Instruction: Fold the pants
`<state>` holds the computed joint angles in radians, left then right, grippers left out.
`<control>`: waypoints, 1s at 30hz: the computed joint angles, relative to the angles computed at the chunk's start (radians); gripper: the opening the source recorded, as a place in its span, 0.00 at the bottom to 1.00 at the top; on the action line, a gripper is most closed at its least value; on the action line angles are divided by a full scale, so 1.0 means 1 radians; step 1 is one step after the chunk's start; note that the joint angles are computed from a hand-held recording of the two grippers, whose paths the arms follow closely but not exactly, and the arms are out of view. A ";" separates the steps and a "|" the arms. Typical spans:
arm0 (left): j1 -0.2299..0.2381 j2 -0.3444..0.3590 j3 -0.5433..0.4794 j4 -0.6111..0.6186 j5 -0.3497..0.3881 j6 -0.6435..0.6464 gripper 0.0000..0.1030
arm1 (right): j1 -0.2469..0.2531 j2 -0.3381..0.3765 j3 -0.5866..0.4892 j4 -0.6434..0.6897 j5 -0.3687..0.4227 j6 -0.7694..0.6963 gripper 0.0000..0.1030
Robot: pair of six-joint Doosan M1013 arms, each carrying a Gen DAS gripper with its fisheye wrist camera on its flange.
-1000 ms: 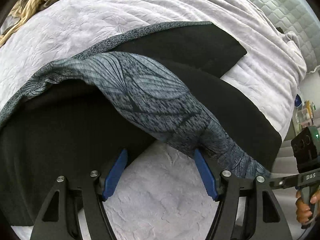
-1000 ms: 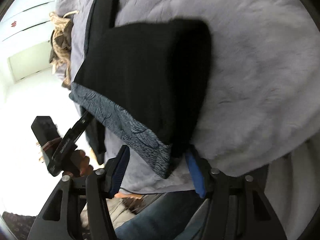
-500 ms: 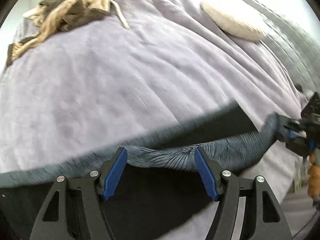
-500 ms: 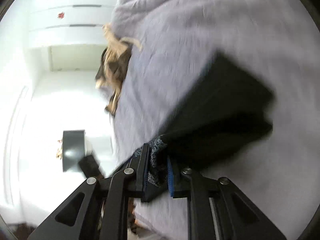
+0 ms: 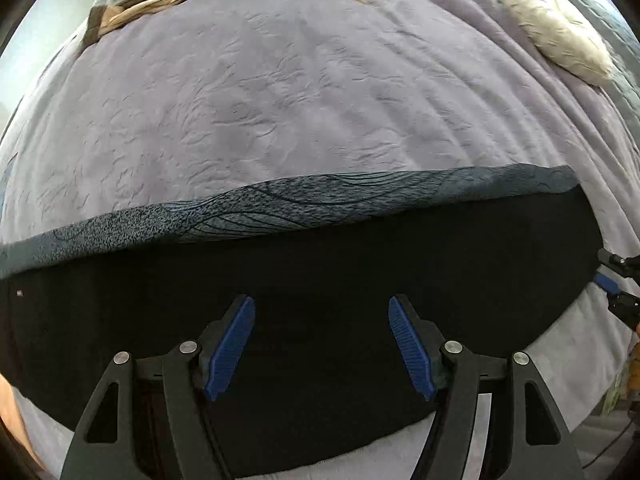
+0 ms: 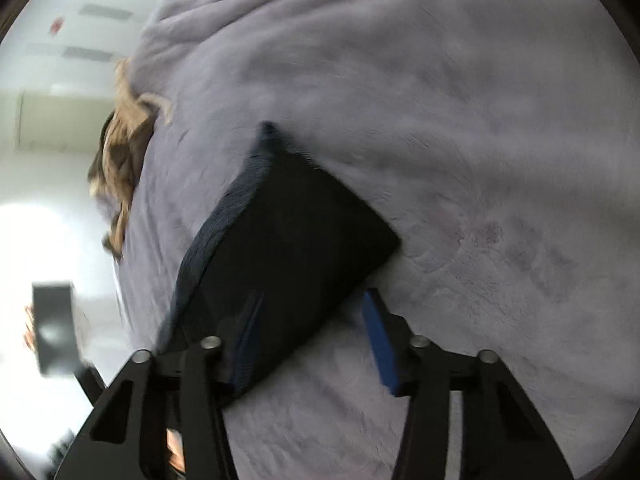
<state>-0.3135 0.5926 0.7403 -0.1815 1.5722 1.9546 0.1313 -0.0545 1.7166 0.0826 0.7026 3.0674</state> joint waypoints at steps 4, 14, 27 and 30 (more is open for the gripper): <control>-0.025 0.007 0.015 0.093 -0.091 -0.024 0.68 | -0.003 0.041 -0.040 -0.036 0.059 0.006 0.08; 0.004 0.050 -0.079 0.079 -0.036 -0.015 0.75 | 0.074 0.121 -0.274 -0.195 0.344 -0.203 0.23; -0.014 0.154 -0.186 0.146 -0.059 -0.107 0.79 | 0.036 0.391 -0.504 -0.076 0.383 -0.545 0.30; 0.003 0.184 -0.273 0.142 -0.014 -0.118 0.79 | 0.010 0.354 -0.481 -0.056 0.387 -0.497 0.35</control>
